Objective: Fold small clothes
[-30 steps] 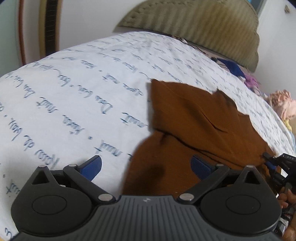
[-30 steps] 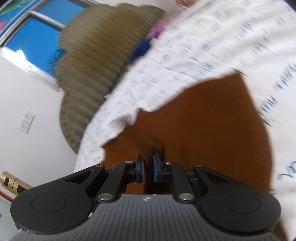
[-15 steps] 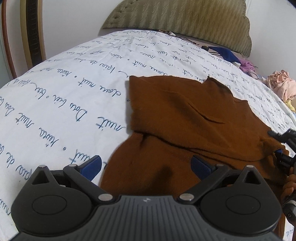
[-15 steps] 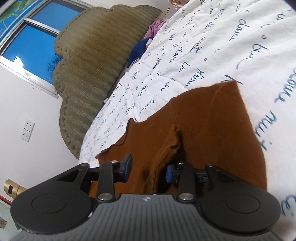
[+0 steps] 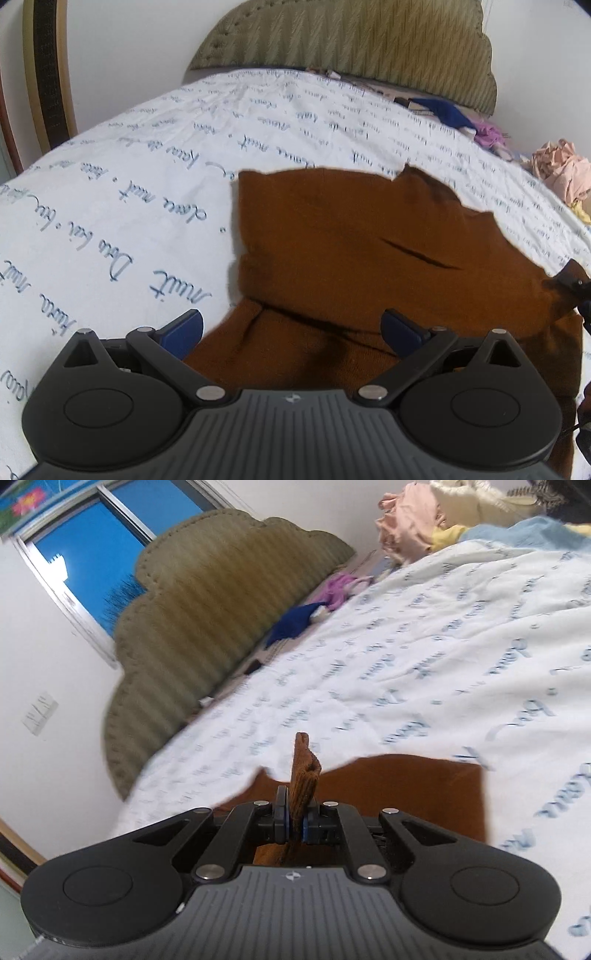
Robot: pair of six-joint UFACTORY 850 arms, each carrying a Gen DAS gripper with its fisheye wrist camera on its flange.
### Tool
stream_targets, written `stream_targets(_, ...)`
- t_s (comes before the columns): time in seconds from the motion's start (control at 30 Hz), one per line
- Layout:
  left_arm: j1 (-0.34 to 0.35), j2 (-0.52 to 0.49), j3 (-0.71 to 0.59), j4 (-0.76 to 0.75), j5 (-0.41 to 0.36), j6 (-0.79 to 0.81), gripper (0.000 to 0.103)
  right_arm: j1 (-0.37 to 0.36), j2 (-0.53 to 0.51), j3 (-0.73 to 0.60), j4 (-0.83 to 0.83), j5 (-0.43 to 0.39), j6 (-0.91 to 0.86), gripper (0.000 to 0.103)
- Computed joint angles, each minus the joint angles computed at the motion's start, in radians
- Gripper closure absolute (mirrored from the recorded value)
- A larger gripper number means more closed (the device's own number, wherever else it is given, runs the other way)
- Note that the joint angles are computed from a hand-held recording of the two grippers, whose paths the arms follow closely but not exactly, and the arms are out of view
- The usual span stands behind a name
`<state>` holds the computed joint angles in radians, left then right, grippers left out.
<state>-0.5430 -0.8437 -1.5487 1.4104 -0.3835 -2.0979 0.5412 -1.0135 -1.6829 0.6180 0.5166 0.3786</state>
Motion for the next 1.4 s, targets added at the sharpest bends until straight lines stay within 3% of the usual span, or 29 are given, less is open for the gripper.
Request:
stream_targets(0.13,-0.003,-0.016,-0.014,-0.05,0.001,0.059,0.0,-0.011,-0.01,0.011,-0.03,-0.035,0.072,0.09)
stream_targets(0.43,-0.004,-0.018,-0.014,-0.073,-0.011,0.09,0.0,-0.004,-0.011,0.022,0.039,-0.038,-0.005,0.088)
stream_targets(0.63,-0.006,-0.022,-0.016,-0.084,-0.014,0.111,0.0,0.008,0.007,0.042,0.171,-0.011,-0.183,0.07)
stream_targets(0.97,-0.013,-0.034,-0.025,-0.1,-0.029,0.14,0.0,0.048,0.055,0.115,0.294,0.101,-0.409,0.043)
stream_targets(1.13,-0.019,-0.038,-0.027,-0.094,-0.044,0.144,0.0,0.086,0.066,0.134,0.334,0.166,-0.641,0.026)
stream_targets(1.23,-0.023,-0.033,-0.017,-0.069,-0.049,0.115,0.0,0.107,0.058,0.121,0.381,0.158,-0.831,0.015)
stream_targets(1.4,-0.038,-0.028,0.005,0.0,-0.074,0.053,0.0,0.128,0.026,0.065,0.572,0.149,-1.087,0.012)
